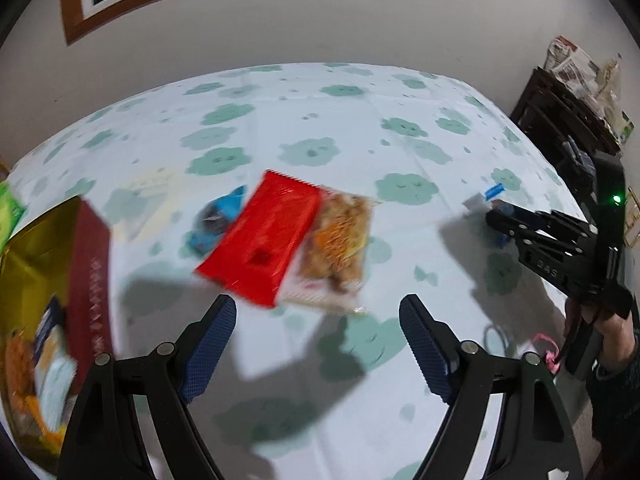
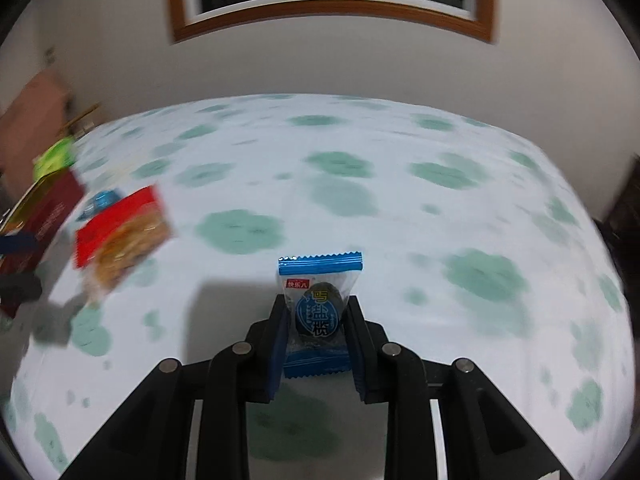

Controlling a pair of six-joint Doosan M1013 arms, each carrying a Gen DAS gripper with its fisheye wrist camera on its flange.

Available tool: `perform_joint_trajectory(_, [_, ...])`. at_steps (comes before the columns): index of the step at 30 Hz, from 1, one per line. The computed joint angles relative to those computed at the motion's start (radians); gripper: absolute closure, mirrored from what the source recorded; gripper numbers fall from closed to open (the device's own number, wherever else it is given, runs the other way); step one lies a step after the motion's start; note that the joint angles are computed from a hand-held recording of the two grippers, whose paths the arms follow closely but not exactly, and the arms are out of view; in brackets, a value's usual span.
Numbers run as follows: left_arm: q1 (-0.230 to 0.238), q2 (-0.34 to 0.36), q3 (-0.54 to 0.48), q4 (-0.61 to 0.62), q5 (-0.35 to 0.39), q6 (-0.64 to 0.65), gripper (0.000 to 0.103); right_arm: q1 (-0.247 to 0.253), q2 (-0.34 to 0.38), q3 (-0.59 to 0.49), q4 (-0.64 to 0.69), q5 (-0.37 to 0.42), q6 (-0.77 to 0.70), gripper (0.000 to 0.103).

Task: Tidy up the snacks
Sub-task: 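Grasp the blue-wrapped round candy with the right tool while the left tool grasps the peanut bag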

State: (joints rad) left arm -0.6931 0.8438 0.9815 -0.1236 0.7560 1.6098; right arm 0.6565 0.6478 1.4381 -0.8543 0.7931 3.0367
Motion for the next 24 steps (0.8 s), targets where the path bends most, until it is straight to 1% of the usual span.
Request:
perform_joint_trajectory(1, [-0.001, 0.011, -0.018, -0.009, 0.012, 0.006, 0.029, 0.001, -0.004, 0.009, -0.005, 0.009, 0.029, 0.076])
perform_joint_trajectory(2, [-0.001, 0.027, -0.045, -0.029, 0.039, 0.016, 0.035, 0.0, -0.011, 0.019, -0.004, 0.01, 0.049, 0.076])
perform_joint_trajectory(4, [0.002, 0.05, -0.083, -0.063, 0.076, 0.029, 0.042, 0.001, -0.02, 0.034, -0.014, 0.008, 0.079, 0.076])
perform_joint_trajectory(7, [0.003, 0.08, -0.133, -0.081, 0.122, 0.024, 0.044, -0.002, -0.023, 0.041, -0.009, 0.006, 0.094, 0.076])
perform_joint_trajectory(11, [0.003, 0.11, -0.184, -0.069, 0.16, 0.013, 0.053, -0.005, -0.024, 0.041, 0.006, -0.006, 0.078, 0.076])
perform_joint_trajectory(16, [0.003, 0.13, -0.222, -0.055, 0.18, 0.02, 0.053, -0.008, -0.023, 0.041, 0.01, -0.02, 0.076, 0.075])
perform_joint_trajectory(19, [0.001, 0.143, -0.254, -0.047, 0.212, 0.016, 0.053, -0.009, -0.026, 0.047, 0.008, -0.031, 0.085, 0.075])
perform_joint_trajectory(22, [0.003, 0.143, -0.262, -0.06, 0.213, 0.04, 0.049, -0.01, -0.03, 0.053, 0.004, -0.042, 0.095, 0.075])
perform_joint_trajectory(24, [-0.001, 0.155, -0.286, -0.038, 0.23, 0.045, 0.048, -0.01, -0.03, 0.054, 0.004, -0.046, 0.097, 0.075])
